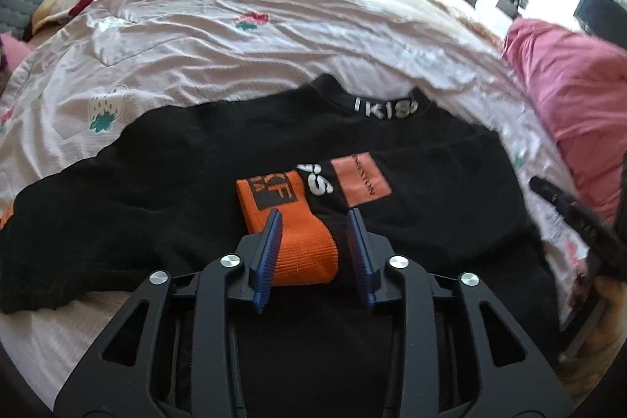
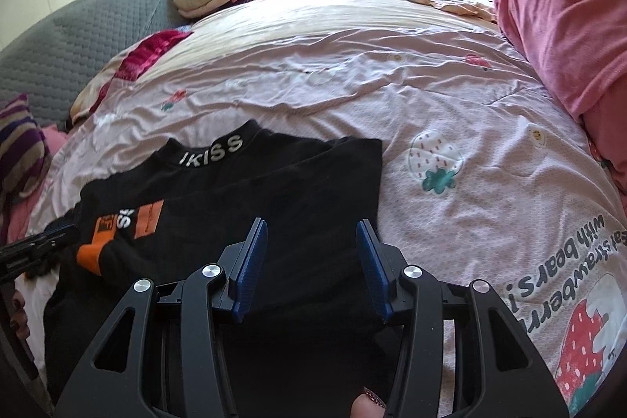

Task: Fold small clothes
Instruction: 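Grasp the folded orange cuff with the left tool and reposition it on the shirt, then move the left tool to the other sleeve's orange cuff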

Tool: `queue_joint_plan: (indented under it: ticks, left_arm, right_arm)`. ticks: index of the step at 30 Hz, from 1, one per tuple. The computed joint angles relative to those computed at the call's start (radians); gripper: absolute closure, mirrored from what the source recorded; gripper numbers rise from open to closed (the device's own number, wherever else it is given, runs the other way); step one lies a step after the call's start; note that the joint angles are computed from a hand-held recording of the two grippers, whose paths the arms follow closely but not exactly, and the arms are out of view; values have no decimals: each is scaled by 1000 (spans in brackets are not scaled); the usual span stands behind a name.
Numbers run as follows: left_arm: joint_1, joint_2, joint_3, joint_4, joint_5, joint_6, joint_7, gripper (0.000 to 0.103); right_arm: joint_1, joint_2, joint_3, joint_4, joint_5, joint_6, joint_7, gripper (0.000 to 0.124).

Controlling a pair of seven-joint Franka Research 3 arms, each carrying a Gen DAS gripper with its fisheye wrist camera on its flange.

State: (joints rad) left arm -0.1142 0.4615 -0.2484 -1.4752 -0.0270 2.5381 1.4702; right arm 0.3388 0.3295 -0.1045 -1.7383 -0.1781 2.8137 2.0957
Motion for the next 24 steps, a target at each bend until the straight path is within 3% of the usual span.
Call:
queue_joint_plan:
  ticks: [6, 9, 16, 24]
  left_arm:
    - [-44, 52, 33, 49, 93, -87, -32, 63]
    - [-57, 53, 46, 39, 132, -86, -49, 54]
    - [-56, 42, 44, 14, 158, -67, -55, 47]
    - [-54, -18, 49, -61, 185, -11, -73, 36]
  right_arm:
    - [-10, 13, 30, 19, 26, -44, -75, 78]
    - [-15, 27, 41, 40, 52, -96, -105, 78]
    - [-10, 64, 36, 82, 56, -197, -92, 76]
    - [-19, 42, 57, 51, 94, -117, -138, 61]
